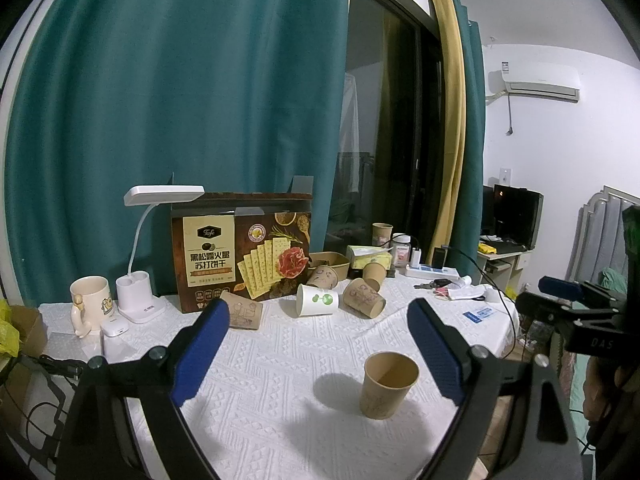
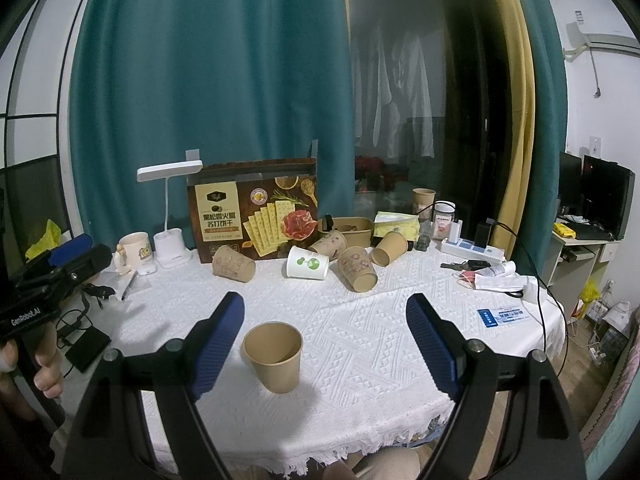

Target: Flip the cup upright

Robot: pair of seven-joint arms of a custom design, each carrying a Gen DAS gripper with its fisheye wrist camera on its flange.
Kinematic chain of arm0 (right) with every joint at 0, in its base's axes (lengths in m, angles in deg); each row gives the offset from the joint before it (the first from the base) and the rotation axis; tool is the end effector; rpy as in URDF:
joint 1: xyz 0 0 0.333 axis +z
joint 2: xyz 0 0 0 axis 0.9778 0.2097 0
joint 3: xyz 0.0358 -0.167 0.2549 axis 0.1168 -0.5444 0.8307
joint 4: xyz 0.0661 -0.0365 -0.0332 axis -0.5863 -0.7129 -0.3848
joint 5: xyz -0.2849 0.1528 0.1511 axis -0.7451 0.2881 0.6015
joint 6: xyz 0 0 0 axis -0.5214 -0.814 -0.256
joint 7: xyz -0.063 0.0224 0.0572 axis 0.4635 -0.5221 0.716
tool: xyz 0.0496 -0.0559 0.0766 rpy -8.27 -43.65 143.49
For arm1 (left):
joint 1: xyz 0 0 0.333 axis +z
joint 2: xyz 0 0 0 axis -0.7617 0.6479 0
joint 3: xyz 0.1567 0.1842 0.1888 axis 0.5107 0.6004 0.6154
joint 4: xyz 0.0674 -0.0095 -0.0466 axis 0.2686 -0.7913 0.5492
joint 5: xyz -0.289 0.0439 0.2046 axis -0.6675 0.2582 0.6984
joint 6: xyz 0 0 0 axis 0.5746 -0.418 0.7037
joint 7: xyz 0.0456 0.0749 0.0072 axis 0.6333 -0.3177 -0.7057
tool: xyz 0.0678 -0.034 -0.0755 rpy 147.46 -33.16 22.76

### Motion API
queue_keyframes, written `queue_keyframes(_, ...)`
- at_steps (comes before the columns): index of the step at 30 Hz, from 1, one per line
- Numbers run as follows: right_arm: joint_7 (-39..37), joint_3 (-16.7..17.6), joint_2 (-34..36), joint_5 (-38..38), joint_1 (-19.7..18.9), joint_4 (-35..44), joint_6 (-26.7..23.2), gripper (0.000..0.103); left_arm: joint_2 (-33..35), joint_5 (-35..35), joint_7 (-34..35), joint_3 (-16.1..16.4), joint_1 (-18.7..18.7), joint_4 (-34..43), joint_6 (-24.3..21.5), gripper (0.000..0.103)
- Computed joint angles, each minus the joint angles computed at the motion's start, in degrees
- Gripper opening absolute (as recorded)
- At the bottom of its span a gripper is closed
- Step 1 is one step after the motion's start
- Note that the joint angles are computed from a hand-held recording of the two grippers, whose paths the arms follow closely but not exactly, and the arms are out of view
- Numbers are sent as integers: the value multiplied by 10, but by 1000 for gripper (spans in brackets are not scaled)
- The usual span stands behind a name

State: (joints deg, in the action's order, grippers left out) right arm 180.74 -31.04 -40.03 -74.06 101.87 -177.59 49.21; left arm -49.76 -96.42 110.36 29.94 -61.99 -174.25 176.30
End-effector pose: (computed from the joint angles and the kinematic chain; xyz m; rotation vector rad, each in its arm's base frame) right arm 0.4358 0.3196 0.6698 -1.3846 1.6000 -1.0622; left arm 0.5425 -0.1930 0.6596 -1.0736 1.8248 -1.5091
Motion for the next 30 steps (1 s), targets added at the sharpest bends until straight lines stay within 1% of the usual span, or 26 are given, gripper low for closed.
queue_keyframes(30,2,-1,1,-1,0,-1,1,81,-3,-2,0,1,-2,-5,-1,91)
